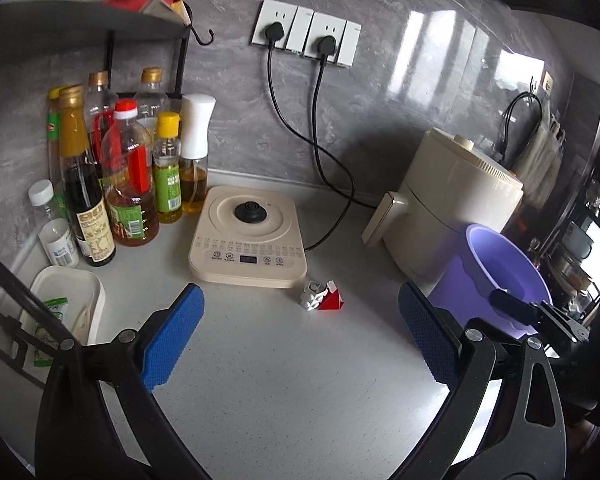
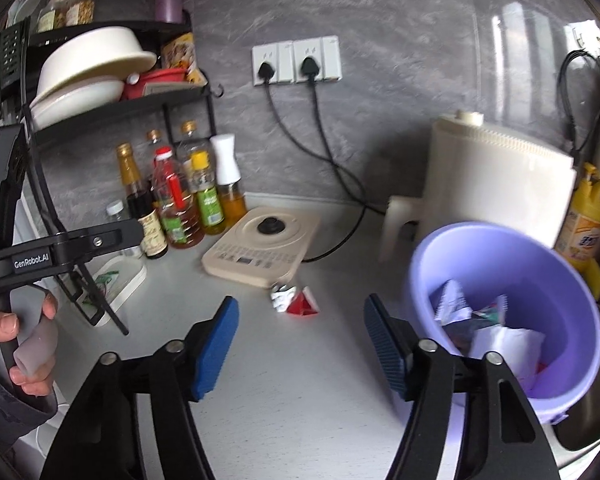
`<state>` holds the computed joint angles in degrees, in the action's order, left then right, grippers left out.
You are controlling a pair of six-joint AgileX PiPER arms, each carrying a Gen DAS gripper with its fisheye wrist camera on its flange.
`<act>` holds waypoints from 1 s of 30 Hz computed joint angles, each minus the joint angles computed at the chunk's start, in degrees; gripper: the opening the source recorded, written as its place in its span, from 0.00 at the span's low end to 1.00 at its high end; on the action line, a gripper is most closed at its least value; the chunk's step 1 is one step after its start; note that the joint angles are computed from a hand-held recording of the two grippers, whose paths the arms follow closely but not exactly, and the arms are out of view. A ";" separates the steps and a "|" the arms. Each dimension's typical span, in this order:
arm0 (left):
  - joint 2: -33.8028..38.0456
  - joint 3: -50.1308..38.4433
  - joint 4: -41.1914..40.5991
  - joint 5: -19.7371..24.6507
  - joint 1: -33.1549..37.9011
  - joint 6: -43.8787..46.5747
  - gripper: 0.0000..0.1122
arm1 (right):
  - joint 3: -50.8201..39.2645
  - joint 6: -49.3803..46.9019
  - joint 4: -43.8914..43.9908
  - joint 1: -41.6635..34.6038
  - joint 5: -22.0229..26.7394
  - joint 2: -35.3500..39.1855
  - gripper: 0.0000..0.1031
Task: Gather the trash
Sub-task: 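Return to the counter and grasp the small red paper piece with the right tool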
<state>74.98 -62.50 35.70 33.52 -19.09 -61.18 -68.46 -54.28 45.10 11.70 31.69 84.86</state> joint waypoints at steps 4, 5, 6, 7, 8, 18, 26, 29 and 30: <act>1.57 -0.12 -2.19 -2.14 2.38 2.23 0.80 | -1.42 0.73 -1.30 2.25 0.03 2.06 0.56; 2.04 -0.21 -3.52 -2.90 3.20 3.49 0.78 | -2.01 0.93 -1.75 3.00 -0.09 2.79 0.54; 2.73 -0.37 -4.77 -3.69 4.07 4.85 0.76 | -2.38 1.14 -2.10 3.47 -0.15 3.32 0.51; 3.38 -0.59 -5.48 -4.18 4.63 5.76 0.74 | -2.94 1.53 -2.64 3.98 -0.19 4.10 0.50; 4.04 -0.86 -6.26 -4.70 5.17 6.77 0.72 | -3.90 2.38 -3.59 4.64 -0.18 5.35 0.46; 14.52 -4.10 -26.74 -12.55 14.37 28.98 0.56 | -17.72 14.16 -11.97 7.91 4.06 20.67 0.35; 22.73 -7.72 -44.49 -13.99 19.77 48.58 0.53 | -38.31 27.49 -23.81 8.92 11.56 37.56 0.30; 24.70 -8.41 -46.44 -13.79 20.14 49.79 0.52 | -44.57 27.49 -24.61 8.81 14.55 42.23 0.31; 25.35 -8.74 -47.15 -13.74 20.18 50.36 0.52 | -45.29 27.22 -24.81 8.94 14.60 42.95 0.31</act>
